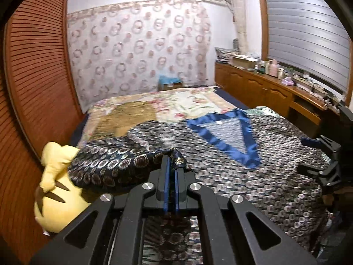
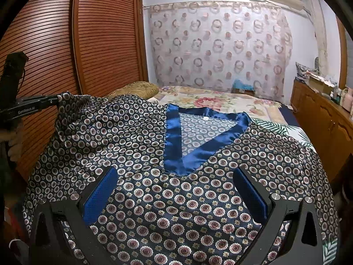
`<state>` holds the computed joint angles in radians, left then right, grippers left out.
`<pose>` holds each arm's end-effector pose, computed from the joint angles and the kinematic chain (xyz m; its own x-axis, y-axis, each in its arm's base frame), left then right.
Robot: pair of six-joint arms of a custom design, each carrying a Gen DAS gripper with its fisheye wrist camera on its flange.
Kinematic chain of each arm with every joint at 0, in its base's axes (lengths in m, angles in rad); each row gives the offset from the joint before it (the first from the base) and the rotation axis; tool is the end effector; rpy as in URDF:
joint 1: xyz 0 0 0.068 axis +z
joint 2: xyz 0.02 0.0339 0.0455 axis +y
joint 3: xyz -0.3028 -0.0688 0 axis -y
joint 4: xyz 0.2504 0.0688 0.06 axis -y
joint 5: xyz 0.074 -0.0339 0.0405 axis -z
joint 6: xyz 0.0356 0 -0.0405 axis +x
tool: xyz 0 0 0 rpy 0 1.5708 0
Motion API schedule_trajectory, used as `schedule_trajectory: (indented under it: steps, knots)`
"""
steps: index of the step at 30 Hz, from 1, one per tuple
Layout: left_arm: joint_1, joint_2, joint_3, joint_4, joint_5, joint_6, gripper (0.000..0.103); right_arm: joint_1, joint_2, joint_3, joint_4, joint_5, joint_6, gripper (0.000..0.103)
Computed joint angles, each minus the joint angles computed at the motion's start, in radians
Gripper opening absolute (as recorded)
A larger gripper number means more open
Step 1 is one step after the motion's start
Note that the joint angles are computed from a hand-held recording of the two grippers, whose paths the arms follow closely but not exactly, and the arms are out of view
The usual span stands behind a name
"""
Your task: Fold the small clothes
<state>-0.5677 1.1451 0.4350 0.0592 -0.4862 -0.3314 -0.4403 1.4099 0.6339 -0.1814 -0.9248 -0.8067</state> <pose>0.1842 -0.0977 0.2076 -0.5358 0.0005 -0.8444 -0.0131 0.9999 0.0089 0.2357 -0.0796 0.2018 -0.3968 -0.2935 -0.8697 -0.6443 0.7640 0.0361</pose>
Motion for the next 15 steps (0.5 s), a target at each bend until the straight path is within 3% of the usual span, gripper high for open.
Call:
schedule_trajectory:
  steps: [4,7,9,13,15]
  knots:
    - [-0.046,0.032,-0.006,0.01,0.005,-0.053,0.005,-0.014,-0.004,-0.001,-0.035,-0.01,-0.027,0.103]
    - [-0.071,0.012,-0.027,0.003,0.003,-0.09,0.024,-0.021,0.01,0.036,-0.088,-0.017,-0.055,0.103]
    - [-0.096,-0.014,-0.044,-0.005,-0.015,-0.117,0.041,-0.019,0.01,0.045,-0.11,-0.02,-0.067,0.103]
    - [-0.137,-0.073,-0.072,-0.052,-0.067,-0.16,0.054,-0.002,0.007,0.072,-0.14,-0.02,-0.071,0.103]
    - [-0.146,-0.102,-0.088,-0.07,-0.08,-0.177,0.071,0.015,-0.011,0.08,-0.159,-0.022,-0.077,0.103]
